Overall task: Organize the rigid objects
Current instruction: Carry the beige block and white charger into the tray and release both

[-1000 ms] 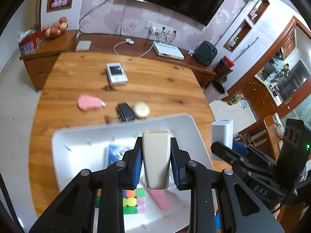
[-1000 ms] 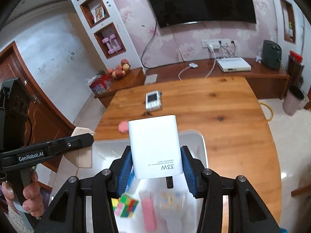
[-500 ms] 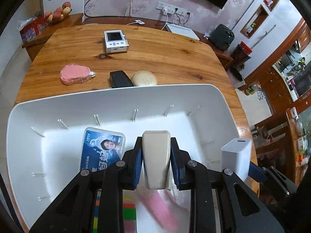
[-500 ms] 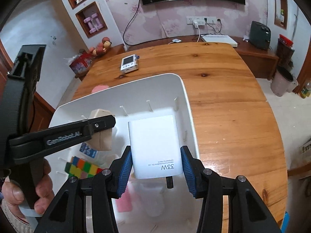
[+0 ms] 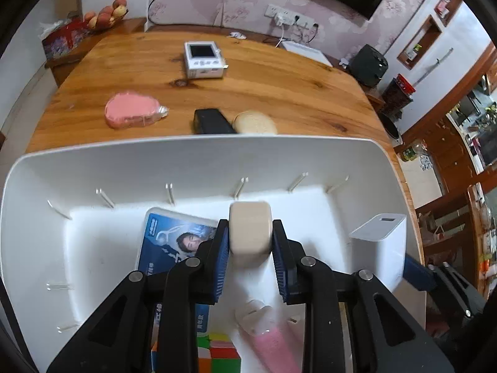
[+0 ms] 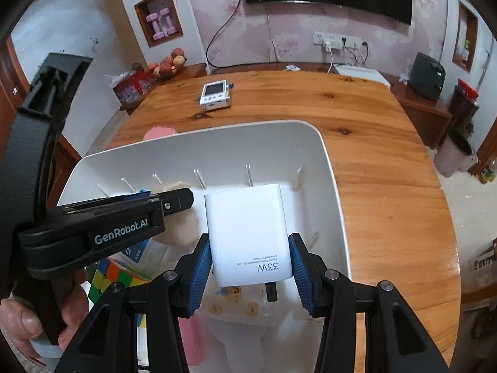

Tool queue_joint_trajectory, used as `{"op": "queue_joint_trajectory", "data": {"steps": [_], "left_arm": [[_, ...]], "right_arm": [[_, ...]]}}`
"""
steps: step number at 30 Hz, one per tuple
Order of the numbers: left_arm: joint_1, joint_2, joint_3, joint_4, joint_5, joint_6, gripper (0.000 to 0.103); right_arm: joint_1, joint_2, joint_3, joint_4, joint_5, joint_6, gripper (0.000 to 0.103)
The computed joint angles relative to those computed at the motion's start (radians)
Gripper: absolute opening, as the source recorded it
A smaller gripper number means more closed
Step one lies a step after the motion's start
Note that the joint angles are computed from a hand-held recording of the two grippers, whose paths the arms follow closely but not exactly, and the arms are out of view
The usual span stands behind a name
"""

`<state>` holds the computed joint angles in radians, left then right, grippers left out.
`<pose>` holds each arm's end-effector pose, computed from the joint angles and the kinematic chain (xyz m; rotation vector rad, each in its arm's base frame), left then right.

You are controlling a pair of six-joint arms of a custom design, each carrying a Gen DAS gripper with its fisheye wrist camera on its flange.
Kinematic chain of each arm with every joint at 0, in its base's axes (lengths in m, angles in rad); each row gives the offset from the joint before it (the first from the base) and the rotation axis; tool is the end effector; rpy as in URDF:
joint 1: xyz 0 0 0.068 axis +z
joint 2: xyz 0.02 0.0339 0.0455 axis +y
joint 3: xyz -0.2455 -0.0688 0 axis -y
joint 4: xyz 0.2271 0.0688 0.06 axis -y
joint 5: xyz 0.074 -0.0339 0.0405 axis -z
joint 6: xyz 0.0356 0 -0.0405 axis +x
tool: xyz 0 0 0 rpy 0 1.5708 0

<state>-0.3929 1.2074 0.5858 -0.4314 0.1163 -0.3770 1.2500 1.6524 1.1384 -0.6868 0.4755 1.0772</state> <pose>0.1891 -0.0829 0.1645 0.0625 2.6746 -0.4104 0.1118 0.2847 0.2003 -0.1051 2.5575 0.1940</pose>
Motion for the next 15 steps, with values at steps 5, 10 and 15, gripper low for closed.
{"op": "queue_joint_trajectory", "data": {"steps": [5,10,15], "left_arm": [[0.029,0.012,-0.004,-0.011,0.051,0.000,0.054],[0.074,-0.019,-0.023,-0.024,0.134,-0.009,0.063],[0.078,-0.028,-0.046,-0.014,0.169,-0.026,0.064]], "right_arm": [[0.029,0.044,0.062,-0.085,0.060,0.008,0.058],[0.033,0.065,0.089,-0.117,0.064,0.015,0.066],[0.020,0.058,0.075,-0.108,0.035,0.023,0.066]]}}
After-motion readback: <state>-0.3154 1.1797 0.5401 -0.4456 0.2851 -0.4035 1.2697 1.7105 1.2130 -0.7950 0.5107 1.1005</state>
